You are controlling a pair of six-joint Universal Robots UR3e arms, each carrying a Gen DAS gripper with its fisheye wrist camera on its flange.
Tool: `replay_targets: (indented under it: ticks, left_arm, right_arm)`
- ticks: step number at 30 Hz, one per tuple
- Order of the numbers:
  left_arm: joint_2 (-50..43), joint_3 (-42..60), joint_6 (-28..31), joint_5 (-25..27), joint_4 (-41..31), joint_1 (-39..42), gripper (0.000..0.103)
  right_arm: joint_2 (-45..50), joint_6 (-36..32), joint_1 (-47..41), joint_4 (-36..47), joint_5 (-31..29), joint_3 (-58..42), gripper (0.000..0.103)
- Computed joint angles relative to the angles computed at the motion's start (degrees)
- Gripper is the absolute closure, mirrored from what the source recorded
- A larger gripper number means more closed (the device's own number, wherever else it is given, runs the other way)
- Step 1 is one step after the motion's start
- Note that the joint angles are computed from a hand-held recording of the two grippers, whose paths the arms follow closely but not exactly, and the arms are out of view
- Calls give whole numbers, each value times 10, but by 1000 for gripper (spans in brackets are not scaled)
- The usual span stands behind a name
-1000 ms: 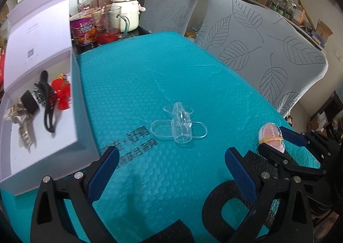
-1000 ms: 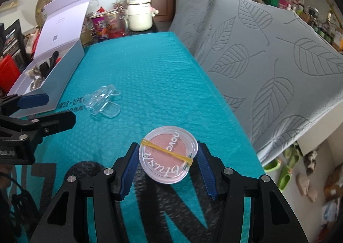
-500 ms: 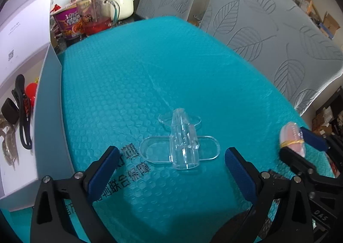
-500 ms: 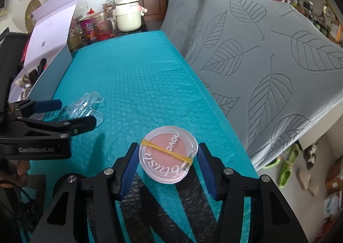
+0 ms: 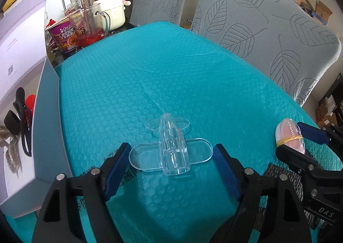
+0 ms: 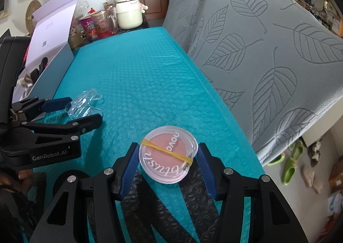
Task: Organize rigid objects
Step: 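Grasp the clear plastic case with the left gripper while the right holds the compact, then carry the clear case and blush compact with both grippers toward the white box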
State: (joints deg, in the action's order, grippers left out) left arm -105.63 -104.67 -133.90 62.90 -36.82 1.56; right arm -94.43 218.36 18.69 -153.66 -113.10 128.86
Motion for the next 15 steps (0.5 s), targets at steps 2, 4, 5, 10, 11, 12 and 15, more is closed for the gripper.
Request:
replay_targets:
  ticks: [2,4,5,10,11,12,15]
  left_arm:
    - [15,-14,5,-4,-6,8,25]
    - [34,-31,4,-10,-17,19,25]
    - [46,-42,6,-14,-21,26,25]
    - [114,-92,27,-41,-49,72,25]
    - [129,-100,34,-47,-62,85,25]
    - [143,-109,38,-51,-69,95,25]
    - [190,-138,55,-61,-89,131,25]
  right_arm:
    - [-5,6,10,2,-5,3,49]
    - [-7,11,19,0,-7,5,49]
    - [-9,14,23,-1,-7,7,49]
    - [-16,35,59,-4,-16,7,49]
    - [-17,38,65,-4,-18,7,49]
    - [-15,41,72,-4,-19,4,49]
    - [-5,44,92,2,-15,-11,49]
